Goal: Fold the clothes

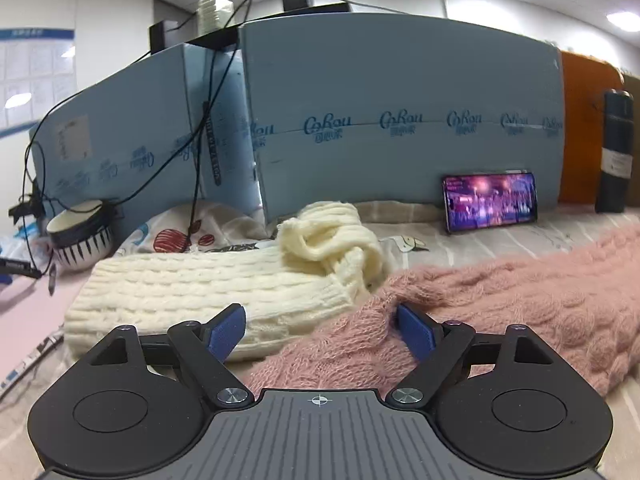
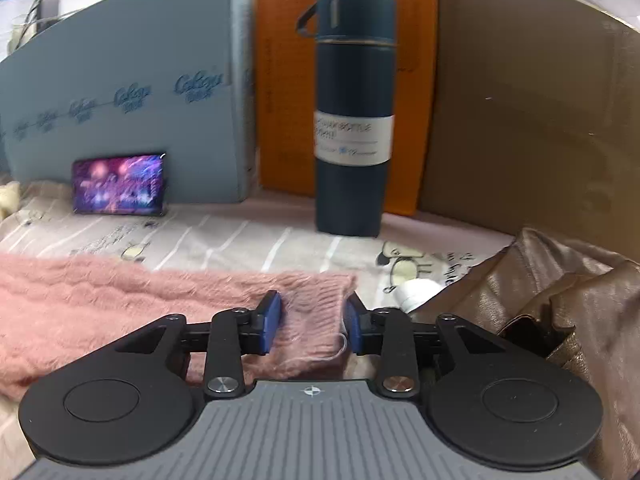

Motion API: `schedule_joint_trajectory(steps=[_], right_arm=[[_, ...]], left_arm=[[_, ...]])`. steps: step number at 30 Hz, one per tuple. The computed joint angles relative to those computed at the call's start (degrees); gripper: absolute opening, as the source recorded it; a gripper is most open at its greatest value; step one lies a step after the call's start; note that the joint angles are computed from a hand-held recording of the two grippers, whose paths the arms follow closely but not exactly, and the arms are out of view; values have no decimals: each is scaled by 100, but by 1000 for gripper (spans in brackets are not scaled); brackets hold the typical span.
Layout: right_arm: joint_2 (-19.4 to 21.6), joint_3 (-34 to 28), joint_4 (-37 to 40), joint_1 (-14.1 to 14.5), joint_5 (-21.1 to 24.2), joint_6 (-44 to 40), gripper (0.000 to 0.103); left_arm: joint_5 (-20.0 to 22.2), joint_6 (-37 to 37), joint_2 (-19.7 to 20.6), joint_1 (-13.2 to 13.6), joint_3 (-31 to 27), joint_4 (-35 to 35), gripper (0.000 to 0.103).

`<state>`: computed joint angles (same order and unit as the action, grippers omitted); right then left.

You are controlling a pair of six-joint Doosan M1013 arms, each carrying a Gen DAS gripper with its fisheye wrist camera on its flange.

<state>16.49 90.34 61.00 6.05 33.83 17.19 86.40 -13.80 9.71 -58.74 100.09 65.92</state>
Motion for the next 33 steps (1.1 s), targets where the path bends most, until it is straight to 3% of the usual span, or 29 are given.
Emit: schedule_joint_trajectory(steps=[3,6,8,11,13,15,20,24,27,29,30,32,33], right_arm=[[-103,172,1162,-132,153,-314,64],[-293,378,1921,-224,136,-250,72],[-445,495,1945,-252,74,193,85],[-503,488,1161,-373,547,1812,88],[-455,427,471,-433,994,3127,89],[-386,402,165,-457,1303,3908,89],[-307,592,815,-408,1226,3592,93],[-134,593,1670,-377,1322,3363,98],[-86,585,1969,-278,1135,3181,99],[-98,595,2007,-181,809,3133,96],[-119,633,2112,-133,663,2965,89],[-131,639,2115,-38,375,2693,54],[-176,692,2195,-19,261,2423,31]], left_arm=[[501,-337,124,-83,-160,243,85],[1208,-1271,321,-187,-409,503,89],[1002,-1937,309,-285,-378,774,95],[225,-2398,231,-353,-253,1090,95],[-227,-2241,227,-328,-226,1143,95],[-347,-1981,300,-296,-269,1110,95],[-734,-2087,255,-218,-175,1051,95],[-811,-2218,233,-196,-123,964,95],[-854,-2241,223,-192,-108,952,95],[-859,-2210,226,-187,-110,954,95],[-852,-2197,230,-185,-112,956,95],[-827,-2183,235,-189,-115,965,95],[-813,-2177,238,-191,-116,974,95]])
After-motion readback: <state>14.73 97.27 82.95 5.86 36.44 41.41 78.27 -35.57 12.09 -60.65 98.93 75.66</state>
